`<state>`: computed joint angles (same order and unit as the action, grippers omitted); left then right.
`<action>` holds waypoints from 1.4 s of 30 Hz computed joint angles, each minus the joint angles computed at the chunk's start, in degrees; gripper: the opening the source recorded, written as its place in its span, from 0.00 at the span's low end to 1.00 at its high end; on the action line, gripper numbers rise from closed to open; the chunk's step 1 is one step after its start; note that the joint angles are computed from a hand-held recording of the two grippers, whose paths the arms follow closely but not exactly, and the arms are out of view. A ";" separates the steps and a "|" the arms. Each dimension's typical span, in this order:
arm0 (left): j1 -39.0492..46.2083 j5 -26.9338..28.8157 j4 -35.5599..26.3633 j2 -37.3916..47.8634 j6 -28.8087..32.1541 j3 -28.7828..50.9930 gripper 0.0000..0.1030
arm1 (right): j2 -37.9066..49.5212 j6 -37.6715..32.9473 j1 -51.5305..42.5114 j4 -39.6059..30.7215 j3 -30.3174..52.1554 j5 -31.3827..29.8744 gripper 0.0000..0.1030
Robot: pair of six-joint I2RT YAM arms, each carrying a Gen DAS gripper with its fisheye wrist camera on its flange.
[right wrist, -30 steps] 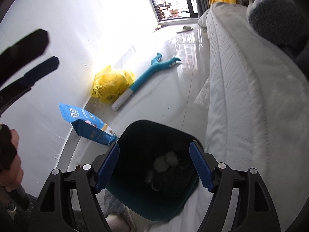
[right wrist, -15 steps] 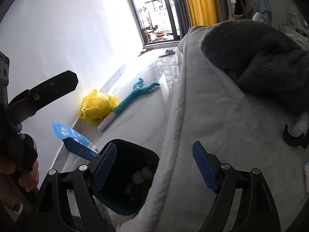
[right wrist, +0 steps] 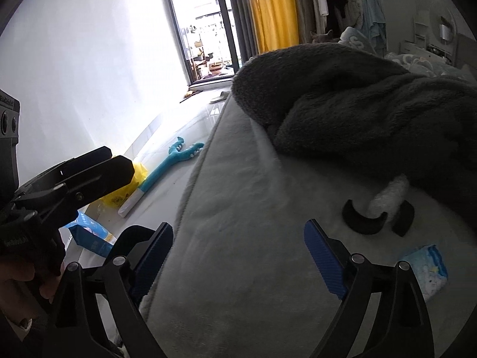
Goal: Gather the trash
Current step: 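Move both open tools back over the bed, then grasp blue diaper packet with right tool while left tool grasps black plastic arc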
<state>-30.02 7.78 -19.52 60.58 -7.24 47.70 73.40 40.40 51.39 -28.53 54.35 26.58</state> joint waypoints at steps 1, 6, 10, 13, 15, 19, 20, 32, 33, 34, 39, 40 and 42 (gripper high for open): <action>-1.26 -0.58 0.71 1.18 -0.42 0.39 0.90 | -0.94 -0.26 -1.07 0.19 -0.91 -0.54 0.88; -5.27 -0.54 3.44 6.62 -2.70 2.32 0.90 | -4.67 -2.00 -6.51 -0.43 -4.42 -2.46 0.88; -7.76 -0.98 5.02 10.62 -4.38 4.09 0.90 | -7.08 -3.08 -11.04 -0.85 -7.28 -3.72 0.89; -9.65 -1.45 6.24 13.59 -5.27 5.32 0.91 | -8.56 -3.80 -13.93 -1.38 -8.55 -4.73 0.89; -11.20 -1.58 6.55 16.33 -5.54 6.80 0.91 | -9.24 -4.65 -15.61 -1.45 -9.49 -5.04 0.89; -14.28 -2.42 6.52 21.29 -5.03 9.56 0.91 | -9.64 -6.92 -18.26 -1.61 -10.75 -5.24 0.90; -14.98 -2.75 6.54 22.39 -5.03 10.22 0.91 | -9.26 -7.48 -18.50 -1.58 -10.97 -4.75 0.90; -19.56 -3.44 7.74 32.92 -4.81 16.45 0.91 | -8.64 -12.94 -26.77 -1.22 -15.08 -11.55 0.91; -19.74 -3.16 7.81 33.51 -4.88 16.87 0.91 | -7.98 -13.19 -27.25 -0.81 -15.27 -12.24 0.91; -19.95 -3.09 7.90 34.07 -4.85 17.27 0.91 | -8.13 -13.36 -27.50 -0.62 -16.00 -12.80 0.91; -20.98 -3.24 7.20 36.13 -4.42 19.07 0.88 | -9.01 -14.45 -28.63 0.39 -17.64 -14.53 0.90; -21.05 -3.26 7.01 36.61 -4.49 19.46 0.88 | -11.00 -14.11 -28.41 -0.23 -18.94 -14.53 0.90; -21.02 -3.05 6.80 37.36 -4.80 20.08 0.87 | -11.94 -14.30 -28.72 -0.37 -19.57 -15.03 0.89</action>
